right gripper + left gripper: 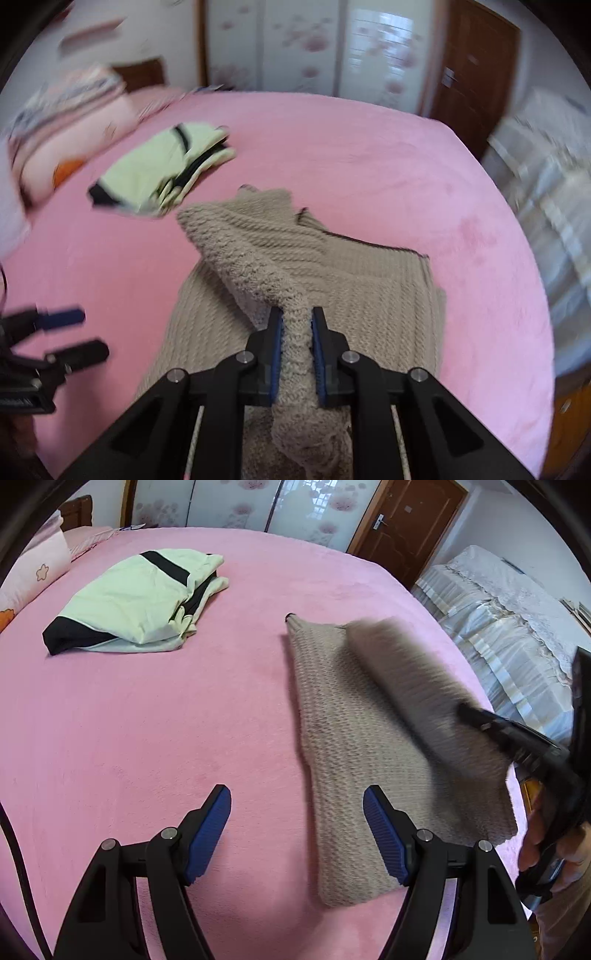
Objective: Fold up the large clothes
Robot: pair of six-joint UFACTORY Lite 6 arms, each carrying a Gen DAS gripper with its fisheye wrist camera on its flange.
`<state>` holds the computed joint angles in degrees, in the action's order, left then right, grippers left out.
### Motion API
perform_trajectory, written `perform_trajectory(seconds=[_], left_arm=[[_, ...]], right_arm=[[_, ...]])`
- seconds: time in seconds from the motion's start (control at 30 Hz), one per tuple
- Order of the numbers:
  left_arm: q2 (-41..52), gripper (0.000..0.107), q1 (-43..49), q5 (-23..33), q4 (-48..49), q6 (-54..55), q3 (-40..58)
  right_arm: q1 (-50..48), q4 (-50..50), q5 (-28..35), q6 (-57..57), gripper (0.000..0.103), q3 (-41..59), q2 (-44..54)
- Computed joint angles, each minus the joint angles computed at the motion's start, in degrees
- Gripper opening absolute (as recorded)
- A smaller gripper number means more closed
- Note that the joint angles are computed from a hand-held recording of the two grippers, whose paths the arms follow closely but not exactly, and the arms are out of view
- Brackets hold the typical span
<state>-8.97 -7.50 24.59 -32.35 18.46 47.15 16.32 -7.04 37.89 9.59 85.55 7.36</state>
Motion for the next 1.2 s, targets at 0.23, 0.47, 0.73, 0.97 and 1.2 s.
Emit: perform_trajectory(seconds=[0.23, 0.47, 0.73, 0.97, 1.2], left_arm=[[6.9, 0.073, -2.9, -2.7, -3.3, 3.3, 2.0], [13.9, 0.073, -6.7, -4.2, -7.0, 6.7, 5.8], [16.6, 0.073, -9.6, -5.3, -7.4, 7.1, 7.8], [16.9, 0.074, -9.1, -5.0, -10.8, 11.5, 8.0], [19.7, 0.075, -9.7, -3.0, -11.2, 12.9, 9.8]], right_arm=[[-24.9, 31.4, -2.7, -7.8, 0.014, -12.0, -0.3], [-26.7, 36.9, -6.3, -15.6, 0.012, -17.4, -4.1], [-26.1, 27.2, -8.2, -8.7, 0.011, -15.6, -1.5], [-25.7, 19.9, -8.4, -2.5, 0.011, -17.1, -4.4], [-31.8, 34.0, 0.2, -17.4, 0.021, -13.5, -4.6]])
